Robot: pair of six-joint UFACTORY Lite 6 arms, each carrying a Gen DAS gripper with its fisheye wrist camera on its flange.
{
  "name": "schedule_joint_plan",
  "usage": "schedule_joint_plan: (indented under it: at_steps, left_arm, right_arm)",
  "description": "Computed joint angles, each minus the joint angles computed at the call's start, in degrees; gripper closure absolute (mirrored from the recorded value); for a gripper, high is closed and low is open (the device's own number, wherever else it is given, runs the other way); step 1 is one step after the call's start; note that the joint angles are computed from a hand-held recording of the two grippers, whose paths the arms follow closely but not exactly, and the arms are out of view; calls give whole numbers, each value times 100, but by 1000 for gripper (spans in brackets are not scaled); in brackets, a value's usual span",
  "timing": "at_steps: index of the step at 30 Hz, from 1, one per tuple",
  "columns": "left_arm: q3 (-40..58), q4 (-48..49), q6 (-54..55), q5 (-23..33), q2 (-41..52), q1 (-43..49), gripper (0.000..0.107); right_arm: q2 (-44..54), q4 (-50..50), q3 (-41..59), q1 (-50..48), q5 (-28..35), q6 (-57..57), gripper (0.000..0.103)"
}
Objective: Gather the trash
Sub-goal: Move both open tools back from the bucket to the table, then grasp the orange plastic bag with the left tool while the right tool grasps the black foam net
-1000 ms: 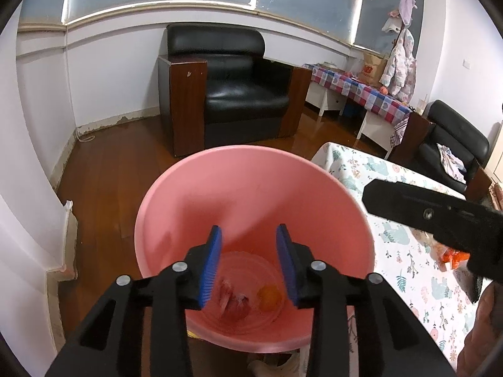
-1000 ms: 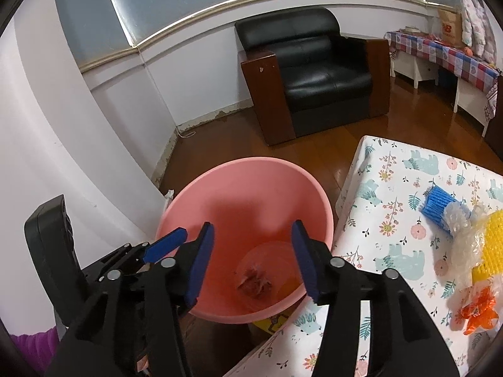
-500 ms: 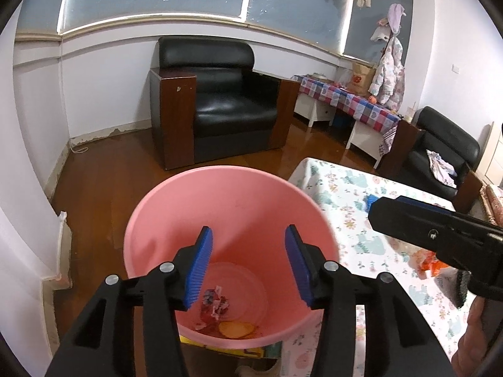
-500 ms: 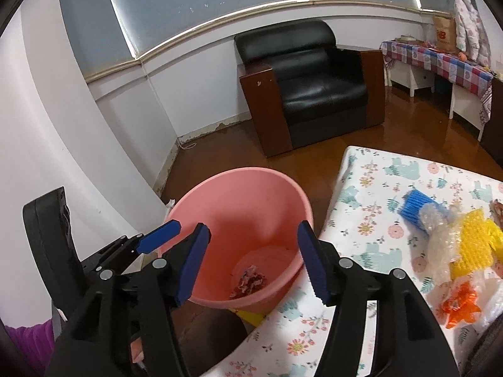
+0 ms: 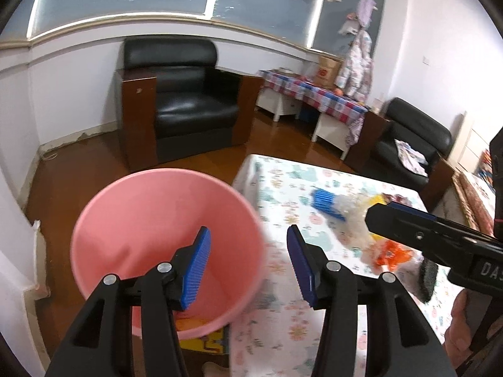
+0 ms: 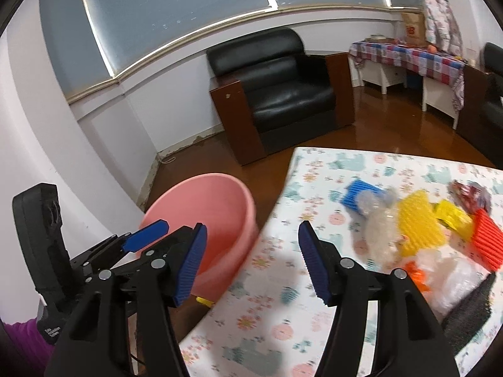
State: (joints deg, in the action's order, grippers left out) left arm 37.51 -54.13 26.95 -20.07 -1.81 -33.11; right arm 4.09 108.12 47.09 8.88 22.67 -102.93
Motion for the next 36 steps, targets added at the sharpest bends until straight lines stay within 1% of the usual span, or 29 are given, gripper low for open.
schedule_joint_plan:
  at_steps: [11, 15, 21, 26, 29, 33, 36]
  left_arm:
    - [1182, -931, 824, -343, 1068, -1156, 57]
    - [1649, -1186, 1195, -427, 1437, -1487, 57]
    - [2378, -1206, 1454, -193, 2103, -1703, 57]
    - [3243, -1708, 2046, 180, 2933, -1826, 57]
    - [3713, -1737, 2163, 407, 3355, -1898, 57]
    - [4558, -2681, 3264, 553, 4050, -2022, 57]
    - [5348, -4049, 4694, 584, 4636, -2032, 57]
  right_arm:
    - [-618, -76, -856, -1541, 556, -305, 42]
    - [-769, -322, -1093, -2509, 851, -326, 42]
    - [-701, -617, -1264, -3737, 1126, -489, 42]
    - [-412, -568, -1344, -4460, 1248, -928, 42]
    - [-153, -697, -1355, -4899, 1405, -1058, 42]
    - [158, -922, -1334, -5340, 1595, -1192, 42]
    - [312, -1063, -1354, -5440, 1671, -1194, 42]
